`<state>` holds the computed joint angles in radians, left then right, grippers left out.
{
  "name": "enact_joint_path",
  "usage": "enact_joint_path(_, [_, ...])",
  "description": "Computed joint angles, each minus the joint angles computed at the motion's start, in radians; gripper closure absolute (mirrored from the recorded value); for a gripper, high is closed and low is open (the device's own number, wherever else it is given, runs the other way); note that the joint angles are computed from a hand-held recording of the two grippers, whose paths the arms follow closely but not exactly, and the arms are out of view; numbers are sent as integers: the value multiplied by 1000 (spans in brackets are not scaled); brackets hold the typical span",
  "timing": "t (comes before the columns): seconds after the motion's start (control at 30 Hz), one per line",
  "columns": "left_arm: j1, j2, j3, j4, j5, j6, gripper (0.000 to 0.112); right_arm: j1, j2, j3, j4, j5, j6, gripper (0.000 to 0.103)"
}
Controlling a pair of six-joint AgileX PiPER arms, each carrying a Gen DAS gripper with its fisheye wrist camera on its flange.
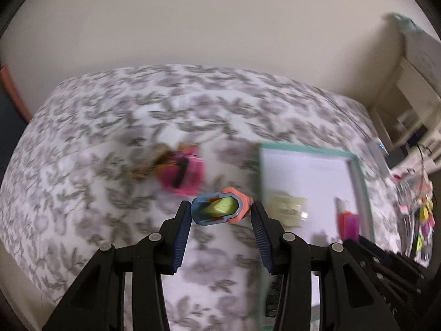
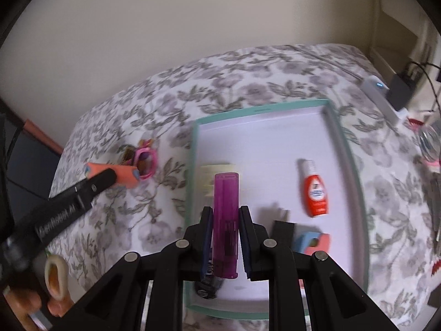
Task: Organize rigid objects
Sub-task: 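Carry the orange toy and purple tube over the tray with both tools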
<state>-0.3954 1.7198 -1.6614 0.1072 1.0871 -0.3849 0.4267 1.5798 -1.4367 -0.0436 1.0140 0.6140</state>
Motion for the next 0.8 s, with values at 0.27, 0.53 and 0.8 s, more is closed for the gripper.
enact_joint_path(0.27, [-122, 48, -27, -32, -20, 1, 66, -91, -31, 52, -26, 21, 11, 83])
enact_joint_path(0.53, [-188, 84, -29, -99, -61, 32, 66, -195, -35, 84, -52, 67, 3, 83])
enact_joint_path(0.8, [-216, 103, -21, -101, -67, 48, 66, -237, -10, 106, -55, 80, -3, 83])
